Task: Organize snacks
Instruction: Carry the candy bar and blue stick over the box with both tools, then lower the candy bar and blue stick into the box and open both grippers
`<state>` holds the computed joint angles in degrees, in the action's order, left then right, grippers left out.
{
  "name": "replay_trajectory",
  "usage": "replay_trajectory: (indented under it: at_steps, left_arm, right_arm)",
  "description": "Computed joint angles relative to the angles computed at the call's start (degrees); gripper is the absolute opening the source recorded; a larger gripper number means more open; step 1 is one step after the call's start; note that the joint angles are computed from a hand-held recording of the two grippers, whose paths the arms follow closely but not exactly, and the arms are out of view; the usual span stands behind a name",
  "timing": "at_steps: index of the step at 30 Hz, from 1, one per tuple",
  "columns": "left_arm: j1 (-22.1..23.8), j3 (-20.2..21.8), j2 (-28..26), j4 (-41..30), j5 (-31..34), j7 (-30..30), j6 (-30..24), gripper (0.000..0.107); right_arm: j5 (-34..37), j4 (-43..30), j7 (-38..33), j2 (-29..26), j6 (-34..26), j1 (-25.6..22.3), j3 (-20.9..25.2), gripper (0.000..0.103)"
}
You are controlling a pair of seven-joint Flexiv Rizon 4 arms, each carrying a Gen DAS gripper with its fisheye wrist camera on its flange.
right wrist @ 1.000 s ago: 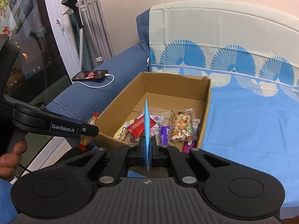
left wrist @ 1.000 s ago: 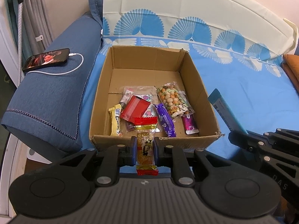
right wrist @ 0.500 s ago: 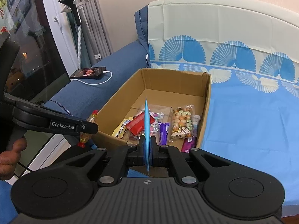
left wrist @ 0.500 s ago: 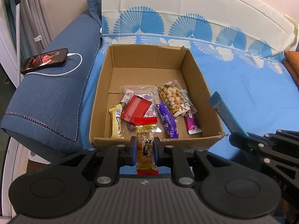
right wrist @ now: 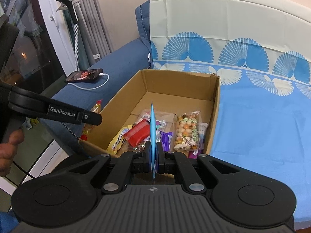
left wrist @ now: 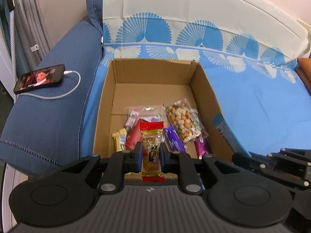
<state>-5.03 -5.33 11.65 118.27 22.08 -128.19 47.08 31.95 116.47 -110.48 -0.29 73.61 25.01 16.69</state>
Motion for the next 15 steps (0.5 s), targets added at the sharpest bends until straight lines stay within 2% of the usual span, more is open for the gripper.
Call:
replay_trajectory:
  at_steps: [15]
  left_arm:
    - [1.1, 3.7, -10.1, -6.1, -1.6, 2.3, 2.9, 0.019]
  right_arm:
    - [-4.1, -8.3, 4.2, -10.7, 0.4, -2.7, 2.1, 0.005]
